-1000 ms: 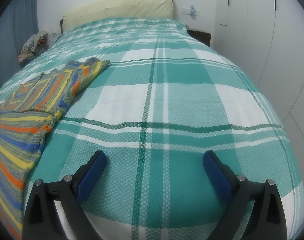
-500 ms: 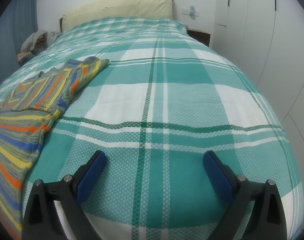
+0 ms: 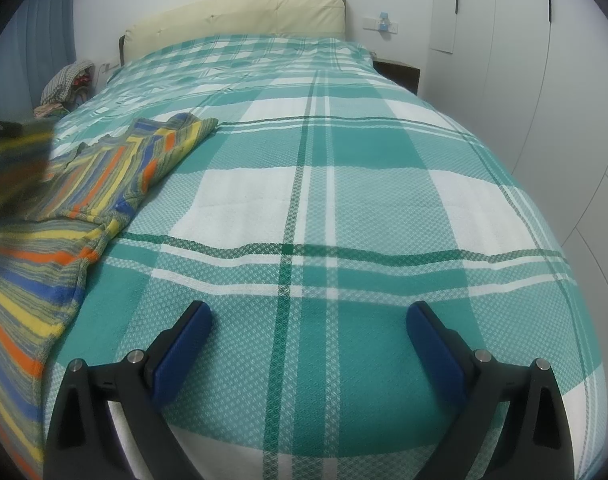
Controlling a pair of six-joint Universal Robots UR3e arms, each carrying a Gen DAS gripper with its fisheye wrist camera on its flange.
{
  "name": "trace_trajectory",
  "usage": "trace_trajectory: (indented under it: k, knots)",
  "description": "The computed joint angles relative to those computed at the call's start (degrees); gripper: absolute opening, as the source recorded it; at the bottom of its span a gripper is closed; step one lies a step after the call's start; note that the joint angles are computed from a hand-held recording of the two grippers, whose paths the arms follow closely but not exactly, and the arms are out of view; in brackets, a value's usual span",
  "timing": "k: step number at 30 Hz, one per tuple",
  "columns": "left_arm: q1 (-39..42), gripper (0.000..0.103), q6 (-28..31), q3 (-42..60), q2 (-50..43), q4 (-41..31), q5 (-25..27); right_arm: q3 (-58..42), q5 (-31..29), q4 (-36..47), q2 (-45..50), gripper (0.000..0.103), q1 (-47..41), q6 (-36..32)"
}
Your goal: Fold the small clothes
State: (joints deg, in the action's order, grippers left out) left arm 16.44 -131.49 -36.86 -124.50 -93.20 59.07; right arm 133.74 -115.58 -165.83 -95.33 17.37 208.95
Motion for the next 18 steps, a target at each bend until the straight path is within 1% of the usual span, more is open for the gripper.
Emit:
trace_trajectory:
  k: [1, 2, 3, 4, 5, 7, 8, 9, 11, 13, 14, 15, 18]
  knots:
    - [-1.2, 0.041, -1.1, 1.0, -1.5, -1.1, 1.5, 0.2, 0.3, -0.1, -0.2, 0.098, -0.3, -0.2]
    - [-1.9, 0.067, -2.8, 0.0, -1.8, -0.1, 3.1, 0.2, 0.3, 0.0, -0.3, 0.098, -0.2, -0.1]
    - [-2.1, 0.072, -4.2, -3.4, -0.5, 2.7, 4.4, 0.2, 0.2, 0.0, -0.3, 0.098, -0.2, 0.0]
    - [-1.3, 0.072, -4.9, -8.0, 1.7, 6.2, 4.7, 0.2, 0.1, 0.0, -0.2, 0.098, -0.1, 0.0]
    - [-0.3, 0.073, -4.7, -10.3, 3.1, 7.2, 4.6, 0.2, 0.1, -0.1, -0.2, 0.098, -0.2, -0.1]
    - [3.0, 0.079, -3.8, -12.6, 5.2, 7.3, 4.7, 0.1, 0.2, 0.0, -0.2, 0.098, -0.2, -0.1]
    - [4.8, 0.086, -3.4, -14.1, 6.3, 8.8, 4.8, 0.2, 0.1, -0.1, -0.2, 0.098, -0.2, -0.1]
    - [6.7, 0.092, -2.6, -16.5, 7.8, 11.3, 5.1, 0.2, 0.1, -0.1, -0.2, 0.098, -0.2, -0.1]
    - [11.4, 0.097, -0.1, -21.2, 10.6, 18.4, 6.6, 0.3, 0.2, -0.3, -0.3, 0.098, -0.3, -0.2]
    - [15.2, 0.098, 1.8, -23.3, 11.1, 24.5, 8.0, 0.5, 0.4, -0.4, -0.5, 0.098, -0.4, -0.2]
    - [17.2, 0.099, 2.5, -22.9, 10.3, 26.4, 8.9, 0.6, 0.5, -0.5, -0.7, 0.098, -0.4, -0.2]
    - [19.2, 0.099, 2.7, -21.4, 8.7, 26.6, 9.7, 0.6, 0.5, -0.5, -0.7, 0.098, -0.4, -0.1]
    - [23.2, 0.099, 0.6, -16.0, 3.3, 23.7, 10.8, 0.5, 0.3, -0.4, -0.6, 0.098, -0.2, 0.0]
